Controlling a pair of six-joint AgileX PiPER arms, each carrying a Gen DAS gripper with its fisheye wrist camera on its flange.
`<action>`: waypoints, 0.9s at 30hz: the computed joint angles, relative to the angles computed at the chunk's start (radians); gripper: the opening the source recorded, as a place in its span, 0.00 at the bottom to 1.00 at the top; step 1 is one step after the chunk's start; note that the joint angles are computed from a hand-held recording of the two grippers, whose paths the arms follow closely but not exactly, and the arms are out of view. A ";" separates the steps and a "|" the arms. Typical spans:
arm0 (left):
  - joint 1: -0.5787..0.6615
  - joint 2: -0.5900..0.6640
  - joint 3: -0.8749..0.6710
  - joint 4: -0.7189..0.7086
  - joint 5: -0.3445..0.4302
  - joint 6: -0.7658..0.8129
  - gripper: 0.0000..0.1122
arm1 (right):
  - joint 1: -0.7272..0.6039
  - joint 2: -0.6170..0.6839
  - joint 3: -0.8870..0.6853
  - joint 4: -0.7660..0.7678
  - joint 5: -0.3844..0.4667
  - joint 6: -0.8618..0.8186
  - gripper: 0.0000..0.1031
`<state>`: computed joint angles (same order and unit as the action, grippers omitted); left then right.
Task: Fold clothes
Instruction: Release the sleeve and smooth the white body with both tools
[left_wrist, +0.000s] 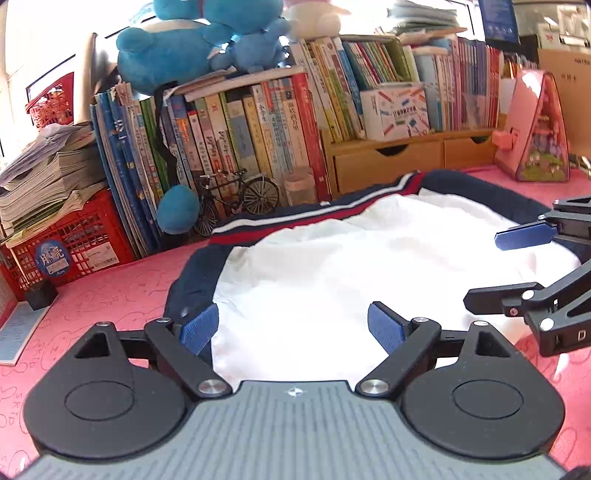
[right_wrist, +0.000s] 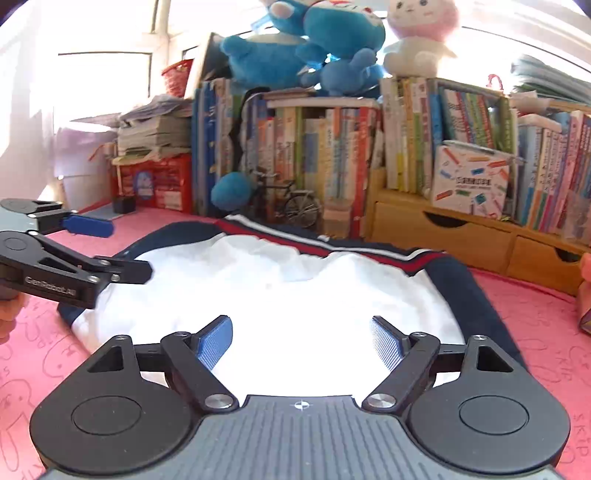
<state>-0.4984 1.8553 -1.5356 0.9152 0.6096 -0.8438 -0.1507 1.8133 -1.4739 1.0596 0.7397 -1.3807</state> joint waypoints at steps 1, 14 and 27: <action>-0.015 0.037 -0.030 0.005 0.062 0.028 0.78 | 0.008 -0.017 0.029 -0.024 -0.023 -0.003 0.63; 0.083 -0.106 0.172 0.089 0.249 -0.019 0.85 | -0.287 0.092 -0.072 -0.363 -0.083 0.406 0.66; -0.025 -0.088 0.036 0.063 0.219 -0.088 0.83 | -0.114 -0.059 0.047 0.003 0.059 0.167 0.63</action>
<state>-0.5233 1.7671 -1.4993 0.9787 0.8290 -0.9321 -0.2650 1.7540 -1.4271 1.0623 0.7990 -1.2139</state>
